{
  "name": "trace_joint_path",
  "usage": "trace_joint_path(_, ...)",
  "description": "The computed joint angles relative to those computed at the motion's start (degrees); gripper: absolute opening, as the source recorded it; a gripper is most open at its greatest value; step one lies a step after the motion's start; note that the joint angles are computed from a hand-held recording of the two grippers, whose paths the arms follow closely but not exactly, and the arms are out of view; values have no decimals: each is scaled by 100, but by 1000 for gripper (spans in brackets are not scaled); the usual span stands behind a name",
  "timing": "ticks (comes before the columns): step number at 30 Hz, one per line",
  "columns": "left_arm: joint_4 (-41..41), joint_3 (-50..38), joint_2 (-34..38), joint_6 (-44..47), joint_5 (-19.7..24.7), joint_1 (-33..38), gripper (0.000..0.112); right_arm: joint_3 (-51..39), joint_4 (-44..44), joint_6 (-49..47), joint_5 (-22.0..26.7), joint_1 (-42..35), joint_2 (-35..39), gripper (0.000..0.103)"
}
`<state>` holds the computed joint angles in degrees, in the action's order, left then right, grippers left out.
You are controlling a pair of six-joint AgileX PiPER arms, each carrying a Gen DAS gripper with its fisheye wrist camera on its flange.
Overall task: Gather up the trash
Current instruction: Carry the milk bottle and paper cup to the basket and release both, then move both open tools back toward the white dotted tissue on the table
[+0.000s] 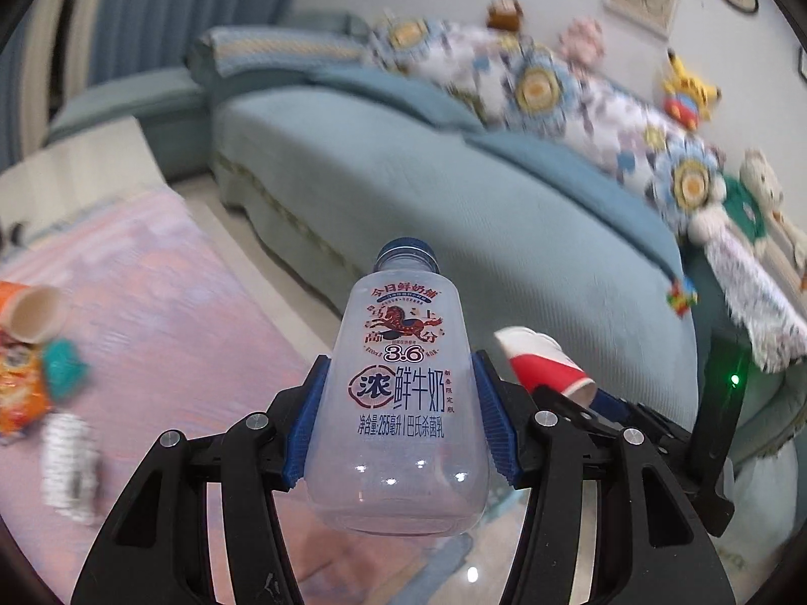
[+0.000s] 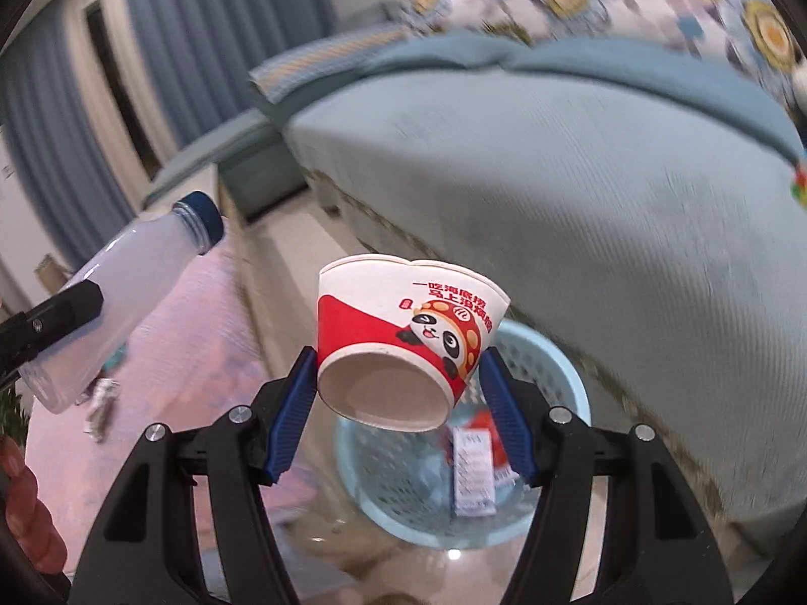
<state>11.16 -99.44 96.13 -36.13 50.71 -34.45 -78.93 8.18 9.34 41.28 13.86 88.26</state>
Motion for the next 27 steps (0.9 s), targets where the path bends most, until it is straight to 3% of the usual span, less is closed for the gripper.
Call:
trace_joint_path(5, -759, -285, 842, 689, 76, 58, 53, 227, 102, 1, 36, -245, 408, 62)
trace_joint_path(12, -1358, -532, 1328, 955, 171, 187, 58, 168, 485, -74, 147, -497, 967, 63)
trace_joint_path(14, -1225, -365, 1209, 916, 77, 164, 67, 220, 499, -59, 153, -556, 1010, 63)
trace_joint_path(21, -1122, 92, 663, 659, -262, 216, 67, 390, 899, -376, 131, -827, 862, 63)
trace_joint_path(27, -1287, 740, -223, 457, -664, 468, 66, 151, 774, -383, 104, -389, 414, 63)
